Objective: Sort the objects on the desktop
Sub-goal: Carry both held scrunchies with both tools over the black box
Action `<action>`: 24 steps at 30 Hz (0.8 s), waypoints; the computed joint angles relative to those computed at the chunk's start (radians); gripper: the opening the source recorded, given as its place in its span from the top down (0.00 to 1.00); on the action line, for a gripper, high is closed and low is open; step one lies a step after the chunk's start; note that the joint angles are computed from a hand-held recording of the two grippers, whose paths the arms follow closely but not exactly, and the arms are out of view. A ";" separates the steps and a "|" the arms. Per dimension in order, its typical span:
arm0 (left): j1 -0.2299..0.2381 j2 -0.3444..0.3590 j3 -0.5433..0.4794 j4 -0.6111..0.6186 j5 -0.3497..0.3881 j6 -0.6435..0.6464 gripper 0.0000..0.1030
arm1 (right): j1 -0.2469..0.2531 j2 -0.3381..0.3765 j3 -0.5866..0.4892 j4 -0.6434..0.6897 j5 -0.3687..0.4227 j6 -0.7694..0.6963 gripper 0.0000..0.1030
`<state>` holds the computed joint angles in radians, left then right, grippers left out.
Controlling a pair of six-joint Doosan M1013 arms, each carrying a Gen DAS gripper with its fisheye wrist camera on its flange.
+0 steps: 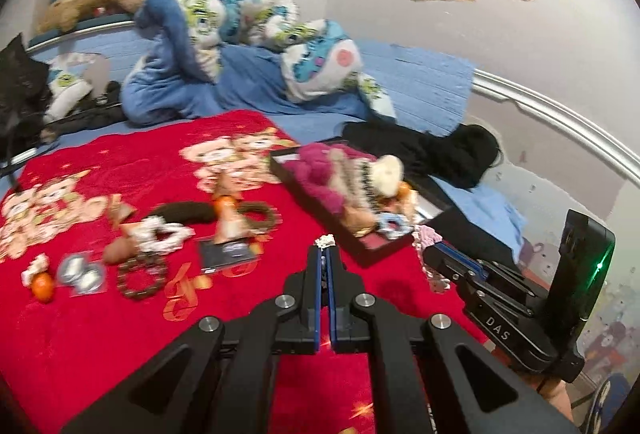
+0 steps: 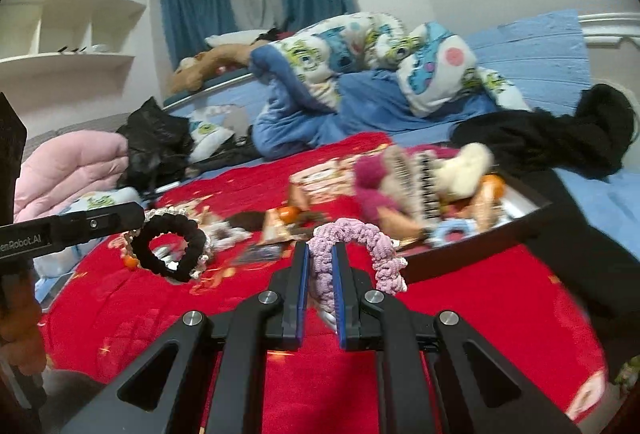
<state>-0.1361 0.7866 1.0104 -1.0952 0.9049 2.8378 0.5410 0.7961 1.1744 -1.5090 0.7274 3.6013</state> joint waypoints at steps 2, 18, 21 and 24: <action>-0.015 -0.002 0.001 0.005 0.006 0.001 0.97 | -0.005 -0.018 0.035 -0.017 0.011 0.032 0.88; -0.121 0.118 -0.216 0.102 0.057 -0.148 0.97 | -0.079 -0.059 0.139 -0.161 0.010 0.270 0.88; -0.138 0.150 -0.272 0.132 0.056 -0.174 0.97 | -0.100 -0.057 0.138 -0.213 -0.025 0.335 0.88; -0.150 0.193 -0.334 0.151 0.069 -0.216 0.97 | -0.118 -0.050 0.124 -0.228 -0.058 0.349 0.88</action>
<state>-0.2858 0.9791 0.6759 -0.9444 0.9741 2.6222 0.4230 0.7464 1.2982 -1.7367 0.6695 3.9506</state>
